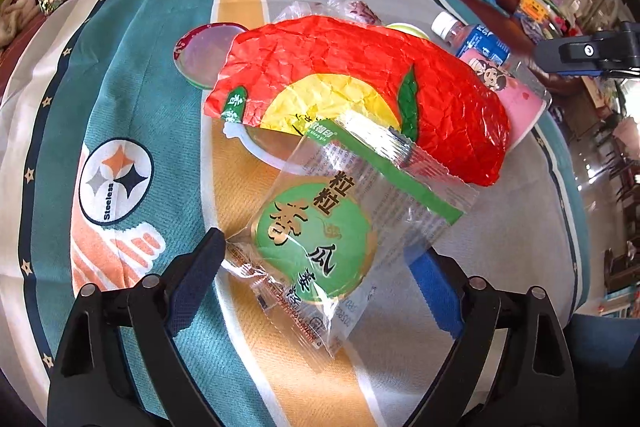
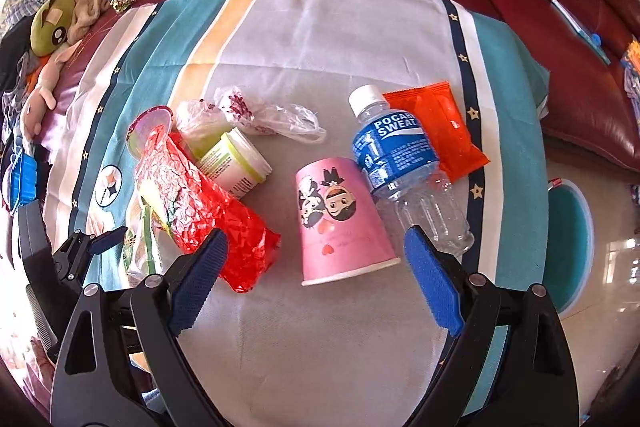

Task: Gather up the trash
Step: 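Grasp the clear snack packet with the left tool while the right tool grasps the red-yellow bag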

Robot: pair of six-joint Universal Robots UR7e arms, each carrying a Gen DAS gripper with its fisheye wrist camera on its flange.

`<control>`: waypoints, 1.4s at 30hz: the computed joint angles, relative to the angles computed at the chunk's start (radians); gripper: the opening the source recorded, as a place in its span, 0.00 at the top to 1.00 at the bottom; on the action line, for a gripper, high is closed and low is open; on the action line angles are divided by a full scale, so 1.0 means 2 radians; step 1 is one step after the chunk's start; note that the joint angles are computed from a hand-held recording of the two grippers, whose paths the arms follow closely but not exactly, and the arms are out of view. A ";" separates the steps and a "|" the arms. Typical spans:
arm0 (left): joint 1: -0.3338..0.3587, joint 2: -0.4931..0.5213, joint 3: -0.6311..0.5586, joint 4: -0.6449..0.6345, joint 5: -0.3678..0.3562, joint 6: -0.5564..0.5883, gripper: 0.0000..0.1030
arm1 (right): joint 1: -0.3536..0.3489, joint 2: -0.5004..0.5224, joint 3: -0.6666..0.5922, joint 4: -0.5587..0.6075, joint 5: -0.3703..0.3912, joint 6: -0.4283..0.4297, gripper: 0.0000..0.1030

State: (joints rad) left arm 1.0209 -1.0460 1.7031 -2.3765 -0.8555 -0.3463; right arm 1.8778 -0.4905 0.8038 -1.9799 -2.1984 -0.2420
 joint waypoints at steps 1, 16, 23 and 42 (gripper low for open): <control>0.000 -0.003 0.002 -0.004 -0.002 0.000 0.18 | 0.001 0.003 -0.002 0.003 0.000 -0.001 0.17; 0.002 -0.052 0.039 -0.031 -0.030 -0.024 0.44 | 0.017 0.039 0.003 0.013 0.001 -0.050 0.17; 0.008 -0.059 0.043 -0.017 -0.015 -0.046 0.44 | 0.012 0.047 0.016 0.005 -0.012 -0.053 0.17; -0.007 -0.050 0.029 -0.026 0.028 -0.028 0.94 | 0.004 -0.024 0.079 -0.006 0.095 -0.054 0.79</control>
State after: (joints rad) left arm 1.0062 -1.1456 1.7606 -2.4290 -0.7999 -0.4015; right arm 1.8863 -0.5386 0.9615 -1.9914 -2.0079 -0.3491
